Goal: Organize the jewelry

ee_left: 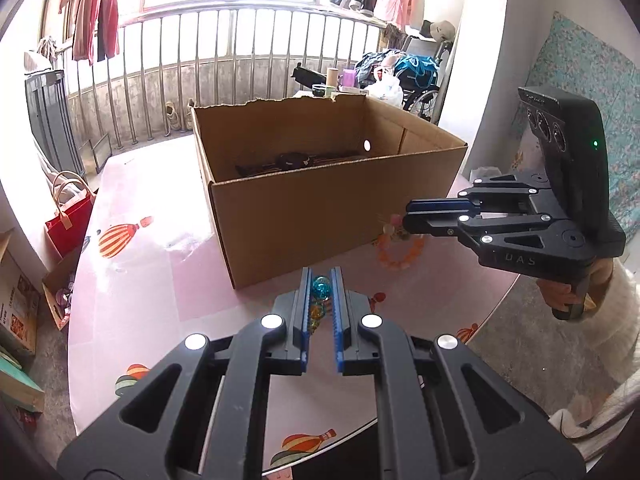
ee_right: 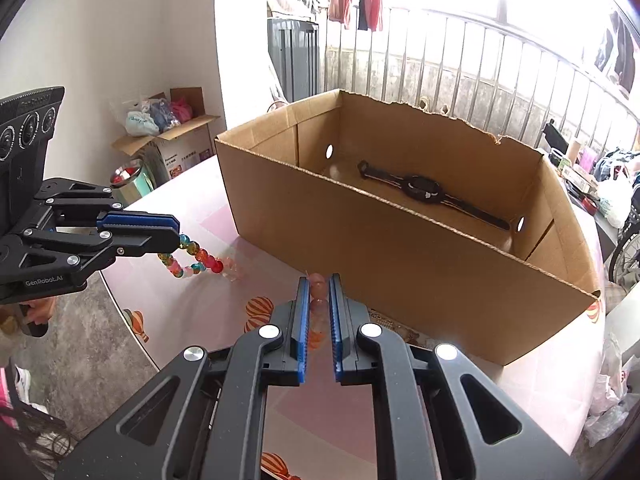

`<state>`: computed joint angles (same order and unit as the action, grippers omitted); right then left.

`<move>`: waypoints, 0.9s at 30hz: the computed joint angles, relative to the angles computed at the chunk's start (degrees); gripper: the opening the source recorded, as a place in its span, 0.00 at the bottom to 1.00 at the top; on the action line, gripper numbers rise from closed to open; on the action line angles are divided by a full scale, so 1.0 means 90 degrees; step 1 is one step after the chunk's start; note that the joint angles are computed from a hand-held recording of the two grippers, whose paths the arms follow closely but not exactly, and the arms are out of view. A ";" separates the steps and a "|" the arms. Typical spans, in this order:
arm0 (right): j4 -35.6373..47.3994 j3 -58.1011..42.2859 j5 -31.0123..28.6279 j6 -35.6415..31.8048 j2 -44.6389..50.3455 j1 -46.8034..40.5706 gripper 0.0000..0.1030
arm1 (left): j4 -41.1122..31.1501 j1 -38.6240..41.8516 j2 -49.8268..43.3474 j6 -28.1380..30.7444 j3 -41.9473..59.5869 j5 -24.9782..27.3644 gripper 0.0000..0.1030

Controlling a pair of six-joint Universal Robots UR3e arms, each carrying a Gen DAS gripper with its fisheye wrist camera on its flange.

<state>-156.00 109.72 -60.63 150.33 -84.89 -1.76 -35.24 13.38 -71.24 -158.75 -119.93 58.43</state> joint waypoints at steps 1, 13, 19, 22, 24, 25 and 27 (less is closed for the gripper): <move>0.0092 -0.0014 0.0083 -0.0028 -0.0073 -0.0059 0.09 | -0.0019 -0.0012 0.0007 -0.0026 0.0058 -0.0008 0.08; 0.0810 -0.0420 0.0963 0.0093 -0.0664 -0.0716 0.09 | -0.0440 -0.0040 -0.0001 -0.0226 0.0902 -0.0323 0.08; 0.1453 -0.1114 0.1773 0.0272 -0.0691 -0.1229 0.10 | -0.0929 -0.0108 -0.0534 -0.0384 0.2243 -0.0784 0.08; 0.1708 -0.1848 0.2015 0.0484 -0.0389 -0.1390 0.10 | -0.1217 -0.0222 -0.1143 -0.0602 0.3446 -0.0934 0.08; 0.1654 -0.2424 0.1781 0.0647 -0.0019 -0.1272 0.10 | -0.1370 -0.0560 -0.1795 -0.0699 0.4481 -0.0518 0.08; 0.1672 -0.2750 0.1682 0.0764 0.0221 -0.1208 0.10 | -0.1489 -0.0734 -0.2160 -0.0704 0.5005 -0.0287 0.08; 0.1857 -0.3420 0.1498 0.0900 0.0722 -0.1061 0.10 | -0.1872 -0.1046 -0.3008 -0.0657 0.6139 0.0173 0.08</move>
<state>-139.28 78.94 -47.14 158.43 -78.39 -11.31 -52.10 3.96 -98.32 -164.66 -64.68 59.99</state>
